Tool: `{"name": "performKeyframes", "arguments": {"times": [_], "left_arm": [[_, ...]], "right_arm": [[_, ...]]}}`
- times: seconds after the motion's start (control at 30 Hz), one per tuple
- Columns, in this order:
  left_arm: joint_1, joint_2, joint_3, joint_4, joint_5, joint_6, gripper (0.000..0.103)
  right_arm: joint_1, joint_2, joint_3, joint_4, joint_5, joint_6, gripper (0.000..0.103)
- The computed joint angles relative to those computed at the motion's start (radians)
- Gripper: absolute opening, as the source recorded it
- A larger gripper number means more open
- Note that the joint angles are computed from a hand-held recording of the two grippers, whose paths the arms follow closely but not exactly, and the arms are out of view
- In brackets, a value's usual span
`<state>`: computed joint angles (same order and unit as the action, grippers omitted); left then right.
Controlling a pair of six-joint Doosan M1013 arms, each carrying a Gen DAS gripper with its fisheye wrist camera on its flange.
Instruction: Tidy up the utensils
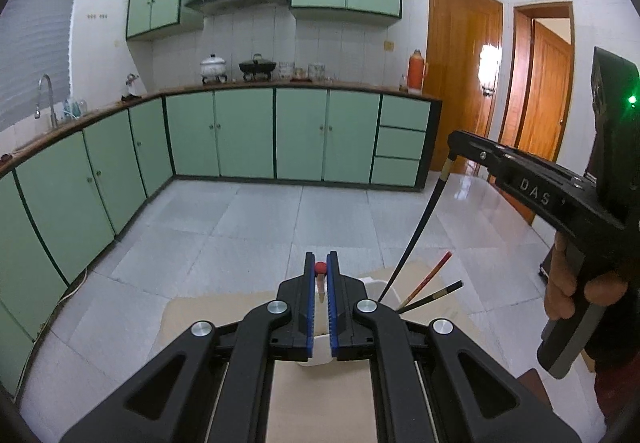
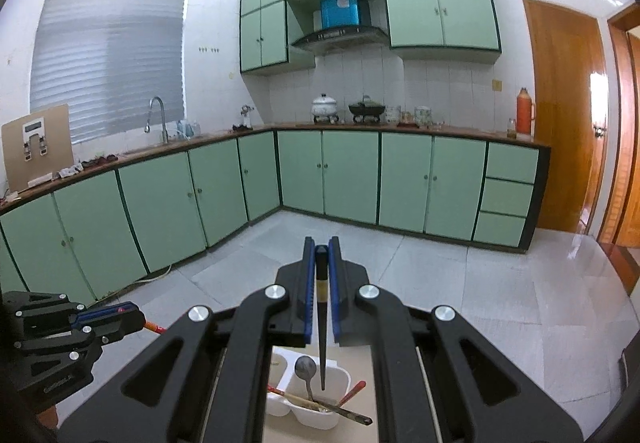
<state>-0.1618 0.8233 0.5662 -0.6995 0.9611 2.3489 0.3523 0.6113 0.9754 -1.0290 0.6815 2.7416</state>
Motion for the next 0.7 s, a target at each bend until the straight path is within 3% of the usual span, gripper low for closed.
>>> {"name": "performKeyframes", "arguments": {"times": [0.27,0.53,0.7], "left_arm": [[-0.013,0.068,-0.09,0.063,0.044,-0.088,0.006],[-0.01,-0.003,0.041,0.002,-0.06,-0.022,0.013],[-0.002,-0.075,0.167,-0.079,-0.136,0.069,0.024]], "right_arm": [[-0.006,0.037,-0.029,0.116,0.038,-0.109,0.007],[0.016,-0.008,0.043,0.038,0.037,-0.023,0.017],[0.04,-0.05,0.106,-0.004,0.021,0.027,0.032]]}}
